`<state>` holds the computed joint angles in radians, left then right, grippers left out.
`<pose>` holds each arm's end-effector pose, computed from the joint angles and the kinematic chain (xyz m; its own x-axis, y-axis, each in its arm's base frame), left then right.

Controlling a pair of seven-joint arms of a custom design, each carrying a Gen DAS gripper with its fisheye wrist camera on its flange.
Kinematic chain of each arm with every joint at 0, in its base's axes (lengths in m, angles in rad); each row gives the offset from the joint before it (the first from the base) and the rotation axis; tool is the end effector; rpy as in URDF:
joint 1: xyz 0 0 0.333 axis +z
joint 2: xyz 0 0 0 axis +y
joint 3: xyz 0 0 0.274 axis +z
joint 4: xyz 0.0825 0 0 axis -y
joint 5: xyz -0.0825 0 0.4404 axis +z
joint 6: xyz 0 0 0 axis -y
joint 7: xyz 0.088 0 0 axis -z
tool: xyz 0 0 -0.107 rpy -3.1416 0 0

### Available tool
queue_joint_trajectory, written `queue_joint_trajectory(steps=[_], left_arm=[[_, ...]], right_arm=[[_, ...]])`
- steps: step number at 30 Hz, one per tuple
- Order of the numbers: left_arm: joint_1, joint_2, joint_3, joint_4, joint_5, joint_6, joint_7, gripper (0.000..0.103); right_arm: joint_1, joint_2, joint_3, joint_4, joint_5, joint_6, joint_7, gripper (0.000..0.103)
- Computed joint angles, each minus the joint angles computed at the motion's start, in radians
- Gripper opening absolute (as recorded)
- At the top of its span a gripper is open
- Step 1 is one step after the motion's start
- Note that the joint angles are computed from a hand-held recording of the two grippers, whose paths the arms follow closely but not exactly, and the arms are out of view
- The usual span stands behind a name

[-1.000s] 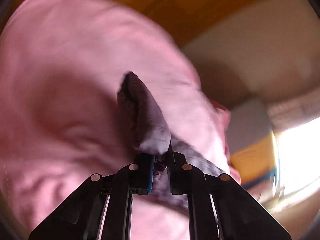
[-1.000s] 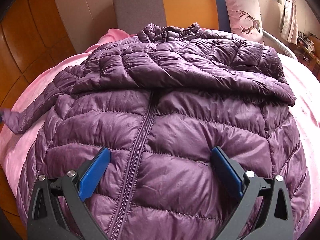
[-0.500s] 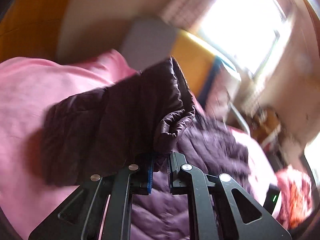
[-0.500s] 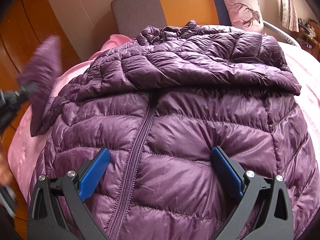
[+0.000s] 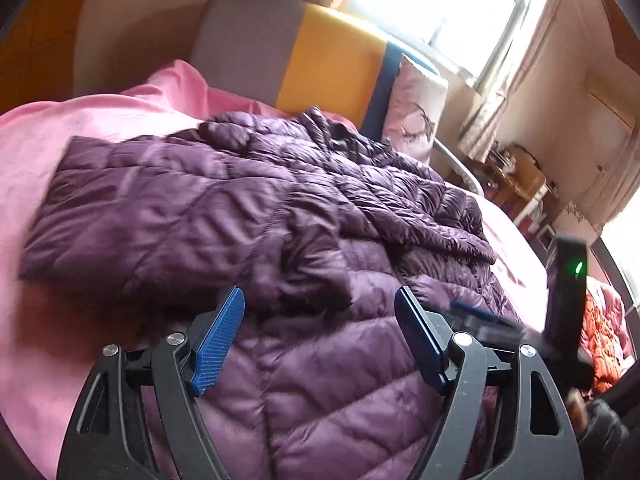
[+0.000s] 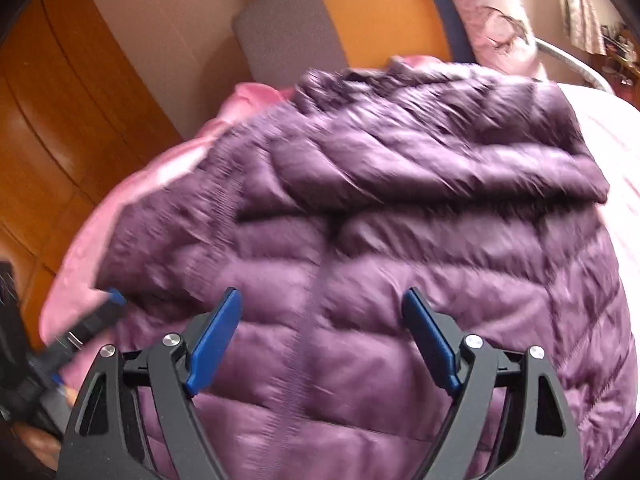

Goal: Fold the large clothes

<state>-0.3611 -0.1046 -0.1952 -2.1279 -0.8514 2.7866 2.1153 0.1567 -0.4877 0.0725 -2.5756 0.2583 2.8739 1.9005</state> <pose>0.5406 -0.2984 0.4648 -0.5104 -0.7852 0.3507 -0.7002 0.1427 -0.6996 0.4952 0.1005 0.4526 -0.1493 -0.9037 -0.4012 -0.7138 0.3793 -0.5888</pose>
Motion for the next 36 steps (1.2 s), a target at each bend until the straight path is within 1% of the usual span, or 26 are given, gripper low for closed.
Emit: queue_joint_trajectory(steps=[1,3,4,6,7,9,10,11,12,13,14,16,19,20,22,24,25,26,29,31,32,34,36], left_arm=[[0.001,-0.019,0.003,-0.026,-0.013,0.011,0.003,0.076],[0.0,-0.039,0.012,-0.055,-0.019,0.016,-0.011,0.076],[-0.001,-0.051,0.02,-0.072,-0.027,0.013,-0.011,0.076],[0.0,-0.052,0.022,-0.087,0.003,0.02,-0.048,0.076],[0.003,-0.051,0.024,-0.093,0.02,0.018,-0.072,0.076],[0.001,-0.047,0.035,-0.093,0.014,0.0,-0.086,0.076],[0.001,-0.046,0.037,-0.095,0.01,-0.002,-0.088,0.076],[0.002,-0.048,0.039,-0.098,0.007,-0.002,-0.085,0.076],[0.002,-0.048,0.04,-0.1,0.005,0.001,-0.085,0.076],[0.003,-0.053,0.043,-0.106,-0.001,-0.001,-0.082,0.076],[0.004,-0.053,0.044,-0.108,-0.004,0.001,-0.09,0.076],[0.005,-0.062,0.052,-0.117,-0.028,-0.001,-0.098,0.076],[0.004,-0.07,0.057,-0.122,-0.05,0.006,-0.113,0.076],[0.005,-0.07,0.056,-0.123,-0.045,0.01,-0.121,0.076],[0.014,-0.068,0.048,-0.125,0.006,0.021,-0.169,0.076],[0.023,-0.067,0.041,-0.126,0.064,0.03,-0.231,0.076],[0.034,-0.07,0.033,-0.131,0.118,0.043,-0.284,0.076],[0.033,-0.067,0.034,-0.129,0.144,0.048,-0.306,0.076],[0.042,-0.057,0.034,-0.122,0.239,0.056,-0.385,0.076],[0.045,-0.042,0.037,-0.105,0.273,0.051,-0.421,0.076],[0.044,-0.04,0.039,-0.1,0.279,0.049,-0.425,0.076],[0.048,-0.029,0.038,-0.087,0.306,0.047,-0.439,0.076],[0.06,-0.016,0.03,-0.071,0.361,0.033,-0.486,0.076]], right_arm=[[0.041,0.029,-0.032,0.031,0.032,0.003,-0.037,0.081],[0.086,0.106,-0.059,0.109,0.077,-0.01,-0.09,0.081],[0.093,0.145,-0.061,0.149,0.092,-0.021,-0.102,0.081],[0.126,0.233,-0.082,0.241,0.161,-0.071,-0.16,0.081],[0.122,0.273,-0.077,0.283,0.171,-0.1,-0.163,0.081],[0.102,0.336,-0.051,0.354,0.131,-0.139,-0.147,0.067],[0.093,0.358,-0.037,0.382,0.096,-0.151,-0.134,0.05],[0.084,0.365,-0.023,0.397,0.041,-0.16,-0.105,0.036],[0.079,0.367,-0.015,0.408,0.001,-0.161,-0.091,0.029],[0.077,0.369,-0.012,0.419,-0.018,-0.156,-0.091,0.015],[0.077,0.363,-0.01,0.427,-0.027,-0.149,-0.092,0.011],[0.077,0.343,-0.01,0.436,-0.034,-0.121,-0.104,0.009],[0.057,0.307,-0.001,0.444,-0.098,-0.094,-0.074,0.008],[0.054,0.292,-0.003,0.443,-0.1,-0.079,-0.073,0.008],[0.039,0.262,0.001,0.436,-0.115,-0.045,-0.054,0.008],[0.009,0.232,0.01,0.422,-0.151,-0.016,-0.014,0.008],[-0.012,0.223,0.02,0.418,-0.175,-0.001,0.016,0.008],[-0.036,0.21,0.029,0.408,-0.202,0.009,0.05,0.008],[-0.075,0.184,0.026,0.391,-0.221,0.014,0.108,0.008],[-0.095,0.163,0.021,0.364,-0.219,0.015,0.136,0.008],[-0.098,0.154,0.008,0.352,-0.204,0.012,0.137,0.008],[-0.148,0.133,0.031,0.322,-0.243,0.006,0.191,0.008],[-0.175,0.103,0.032,0.29,-0.257,-0.009,0.224,0.008]])
